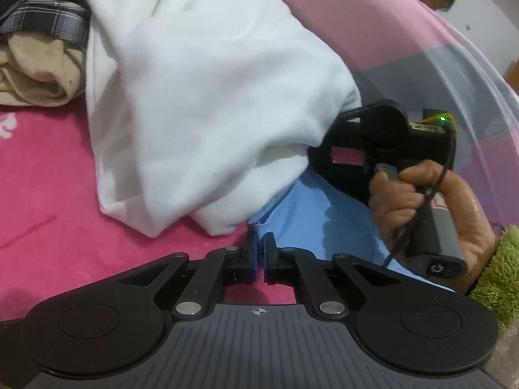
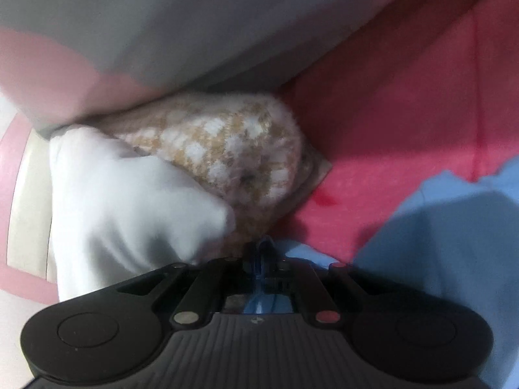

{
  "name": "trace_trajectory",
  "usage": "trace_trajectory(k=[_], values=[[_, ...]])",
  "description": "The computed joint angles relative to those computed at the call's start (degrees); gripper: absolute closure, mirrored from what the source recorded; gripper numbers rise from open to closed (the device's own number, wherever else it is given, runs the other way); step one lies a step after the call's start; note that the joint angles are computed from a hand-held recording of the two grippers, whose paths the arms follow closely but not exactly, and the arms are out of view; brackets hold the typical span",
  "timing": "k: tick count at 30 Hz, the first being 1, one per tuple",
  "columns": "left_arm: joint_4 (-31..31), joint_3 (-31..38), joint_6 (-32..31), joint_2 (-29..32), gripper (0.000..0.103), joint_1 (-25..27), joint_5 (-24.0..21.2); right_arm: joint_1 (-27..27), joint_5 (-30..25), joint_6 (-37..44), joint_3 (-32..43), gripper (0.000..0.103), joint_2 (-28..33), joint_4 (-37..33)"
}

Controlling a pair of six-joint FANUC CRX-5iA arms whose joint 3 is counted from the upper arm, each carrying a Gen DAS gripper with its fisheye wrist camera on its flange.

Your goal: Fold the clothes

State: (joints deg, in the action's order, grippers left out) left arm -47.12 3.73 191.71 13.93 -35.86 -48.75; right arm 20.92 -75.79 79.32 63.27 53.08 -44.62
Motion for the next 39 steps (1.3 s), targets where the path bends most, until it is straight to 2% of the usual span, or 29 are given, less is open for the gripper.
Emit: trace_trajectory(k=[3,5,6,12,14,17,19,22,24,27,30,32,34,35,39], values=[[1.03,0.47,-0.02,0.11,0.100,0.13,-1.34,-0.69,-1.93,-1.80,1.72,0.097,0.62,-0.30],[1.42,0.69,-0.33,0.09,0.100,-0.05,-2.30,-1.62,-1.58,-2.83,0.23,0.082,-0.88,-0.23],[1.56,0.84,-0.54,0.11,0.100,-0.22,-2.88,-2.32,-0.57,-2.49,-1.43,0.066,-2.27,-0.65],[3.83,2.07,-0.27,0.25,0.098,-0.41,-7.80,-7.09,5.24,3.05,-11.09,0.065,-11.44,-2.29],[4.40,1.76,0.39,-0.51,0.097,-0.37,-9.19,-8.17,7.04,5.14,-13.72,0.065,-14.20,-1.25],[3.29,1.45,2.02,-1.79,0.089,-1.63,-10.95,-9.16,8.93,8.14,-17.17,0.069,-17.73,1.53],[1.07,1.66,2.72,-2.04,0.088,-3.37,-11.40,-9.19,7.47,10.28,-17.19,0.078,-17.91,3.89],[-1.05,2.40,0.44,-1.40,0.088,-4.06,-7.62,-8.39,5.91,14.65,-17.81,0.088,-18.32,7.88],[-1.52,3.28,-2.11,-0.29,0.088,-3.29,-4.18,-6.23,6.16,19.04,-19.29,0.089,-18.90,11.69],[-2.23,6.42,-5.81,3.44,0.088,-1.76,-3.11,-2.70,6.42,23.36,-19.85,0.091,-18.73,14.12],[1.74,6.95,-8.02,5.50,0.088,1.13,-2.39,1.14,5.56,24.07,-15.58,0.092,-15.04,18.71],[0.28,5.37,-6.02,5.11,0.088,1.09,-1.25,2.53,3.10,23.52,-11.47,0.093,-11.36,22.08],[-1.69,4.66,-4.47,4.93,0.088,0.37,-1.49,4.00,3.94,22.51,-12.71,0.100,-10.30,26.68],[-2.21,4.49,-3.83,4.85,0.088,0.09,-1.66,4.16,4.69,21.85,-12.14,0.103,-9.47,26.87],[-2.64,4.47,-3.17,4.95,0.088,-0.02,-2.10,2.56,5.03,14.91,-5.24,0.103,-4.81,23.59]])
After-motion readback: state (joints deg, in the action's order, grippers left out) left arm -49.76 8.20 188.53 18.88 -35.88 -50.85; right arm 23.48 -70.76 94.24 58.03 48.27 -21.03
